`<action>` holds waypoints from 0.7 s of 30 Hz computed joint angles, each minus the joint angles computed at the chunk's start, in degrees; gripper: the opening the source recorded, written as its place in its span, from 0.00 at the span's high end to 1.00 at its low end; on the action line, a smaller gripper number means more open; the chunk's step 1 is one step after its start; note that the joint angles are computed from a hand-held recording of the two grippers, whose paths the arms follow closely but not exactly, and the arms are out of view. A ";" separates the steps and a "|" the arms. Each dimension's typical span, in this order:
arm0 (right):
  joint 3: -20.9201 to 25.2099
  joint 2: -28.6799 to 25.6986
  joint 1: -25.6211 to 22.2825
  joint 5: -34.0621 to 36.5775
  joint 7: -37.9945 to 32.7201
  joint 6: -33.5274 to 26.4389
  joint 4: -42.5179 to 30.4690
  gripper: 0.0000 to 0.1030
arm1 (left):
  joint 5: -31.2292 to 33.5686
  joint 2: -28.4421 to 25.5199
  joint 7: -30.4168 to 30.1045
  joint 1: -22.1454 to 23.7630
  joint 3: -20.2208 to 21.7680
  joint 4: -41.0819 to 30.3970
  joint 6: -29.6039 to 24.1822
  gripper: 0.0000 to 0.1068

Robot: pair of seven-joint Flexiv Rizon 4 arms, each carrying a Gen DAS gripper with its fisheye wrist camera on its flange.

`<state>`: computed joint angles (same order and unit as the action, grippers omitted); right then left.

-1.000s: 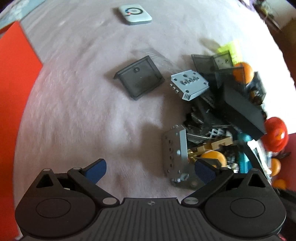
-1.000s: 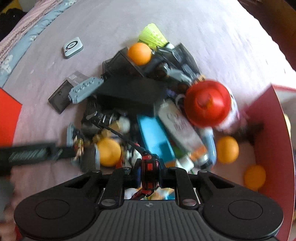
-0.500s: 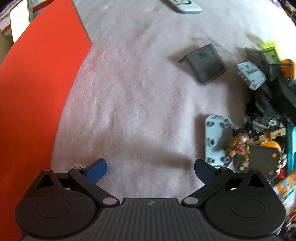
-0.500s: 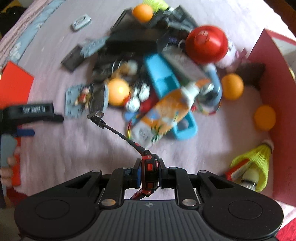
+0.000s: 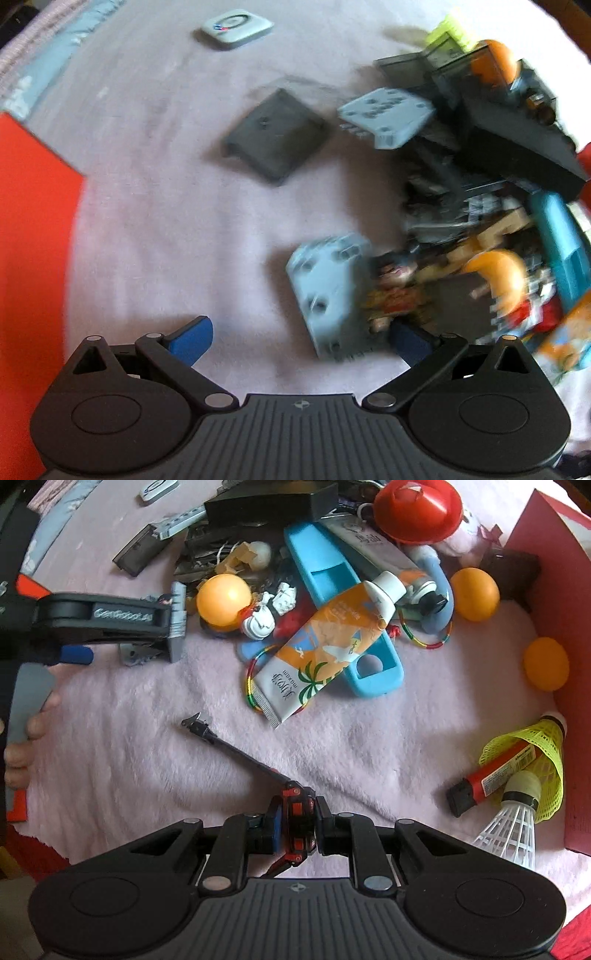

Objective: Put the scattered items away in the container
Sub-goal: 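Lower the left tool onto the grey building plate in the pile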

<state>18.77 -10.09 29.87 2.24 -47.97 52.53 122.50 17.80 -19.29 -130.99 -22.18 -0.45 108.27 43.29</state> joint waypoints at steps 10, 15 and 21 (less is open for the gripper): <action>0.27 0.44 -0.21 1.60 -0.34 1.08 0.87 0.81 | 3.50 6.00 -0.84 2.81 0.19 4.14 -2.97 0.04; 0.03 -0.40 -0.67 1.97 -1.99 2.28 1.09 0.81 | 6.75 4.25 9.84 2.54 -1.84 2.81 3.68 0.04; 0.01 -0.52 -0.90 1.60 -2.33 3.15 1.55 0.80 | 9.48 1.57 20.76 0.87 -1.58 0.43 7.90 0.07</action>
